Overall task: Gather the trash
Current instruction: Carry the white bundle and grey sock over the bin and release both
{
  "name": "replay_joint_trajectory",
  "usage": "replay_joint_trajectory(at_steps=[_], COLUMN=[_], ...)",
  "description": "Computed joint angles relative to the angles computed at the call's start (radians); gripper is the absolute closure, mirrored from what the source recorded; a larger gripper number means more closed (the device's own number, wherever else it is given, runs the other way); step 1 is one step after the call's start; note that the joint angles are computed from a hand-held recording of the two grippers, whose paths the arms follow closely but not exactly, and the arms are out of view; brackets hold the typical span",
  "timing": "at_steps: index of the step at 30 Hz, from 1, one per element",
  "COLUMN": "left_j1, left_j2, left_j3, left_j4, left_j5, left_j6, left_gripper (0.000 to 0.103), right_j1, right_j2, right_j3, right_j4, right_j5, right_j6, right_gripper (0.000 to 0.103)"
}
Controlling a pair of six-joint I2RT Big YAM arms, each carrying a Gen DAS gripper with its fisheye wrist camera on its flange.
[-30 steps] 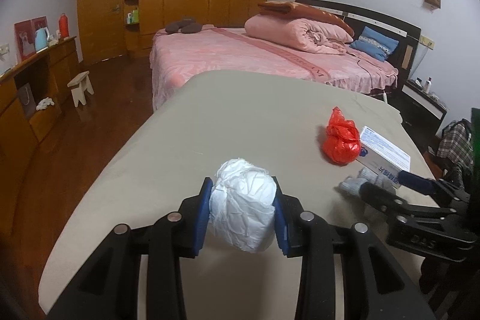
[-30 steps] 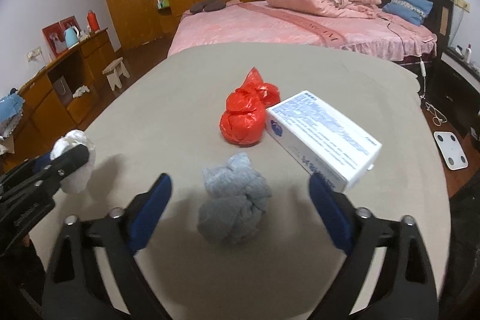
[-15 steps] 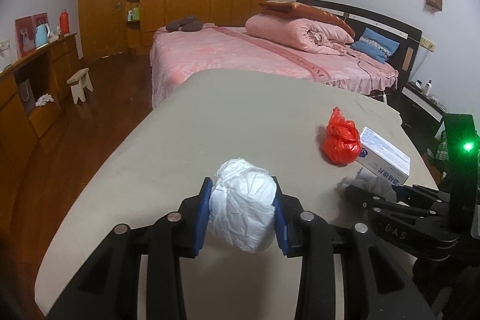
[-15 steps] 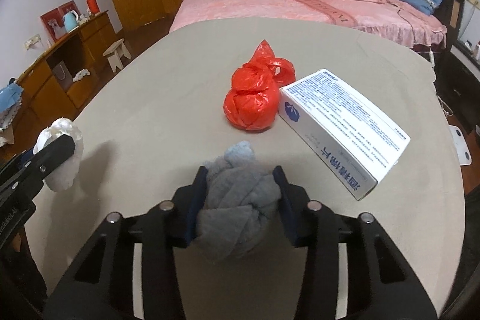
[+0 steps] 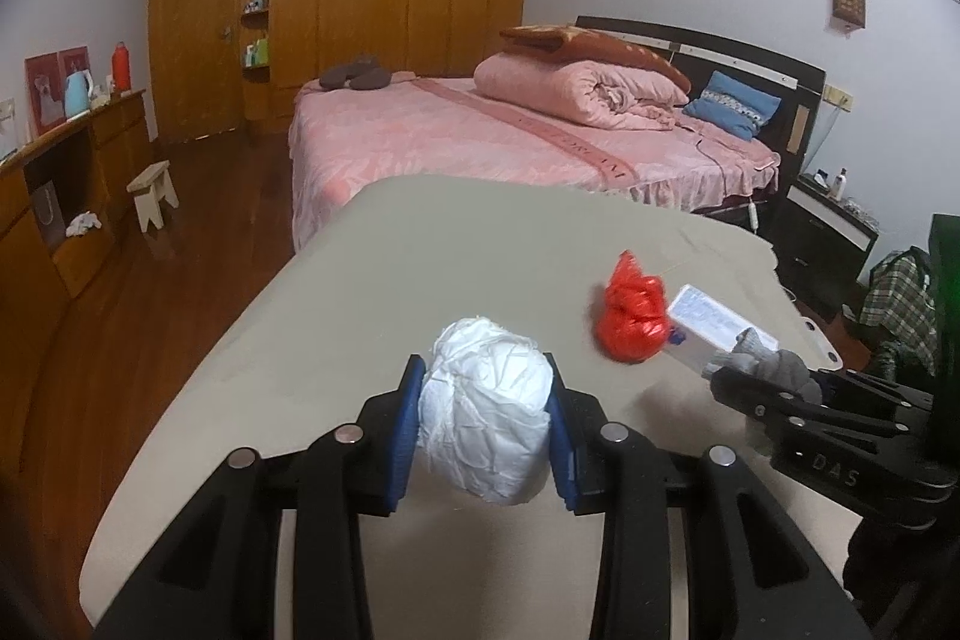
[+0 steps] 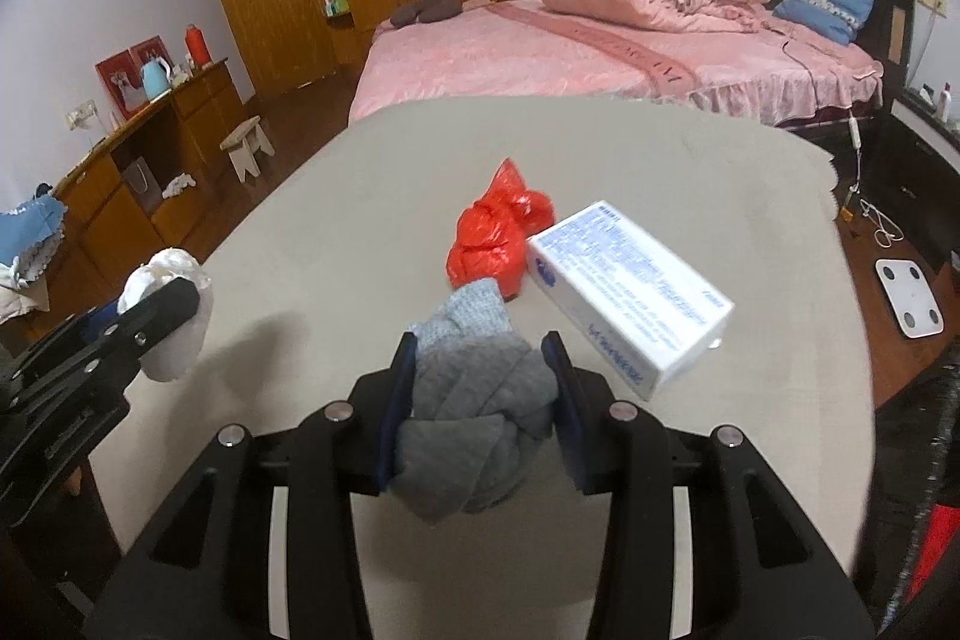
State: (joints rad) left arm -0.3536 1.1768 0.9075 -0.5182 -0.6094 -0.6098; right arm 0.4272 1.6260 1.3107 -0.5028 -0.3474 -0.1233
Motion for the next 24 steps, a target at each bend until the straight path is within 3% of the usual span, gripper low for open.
replay_joint_trajectory(at_steps=[24], left_j1=[-0.208], left_j2=[0.101], left_j3=[0.195], left_j4=[-0.044], left_j5=[-0.067], left_j6=[-0.001], left_gripper=[0.066], right_j1=[-0.21], right_j2=[-0.199], right_j3=[-0.085], right_j4=[-0.025], right_j5=[-0.086], right_j6=[-0.038], right_gripper=[0.063])
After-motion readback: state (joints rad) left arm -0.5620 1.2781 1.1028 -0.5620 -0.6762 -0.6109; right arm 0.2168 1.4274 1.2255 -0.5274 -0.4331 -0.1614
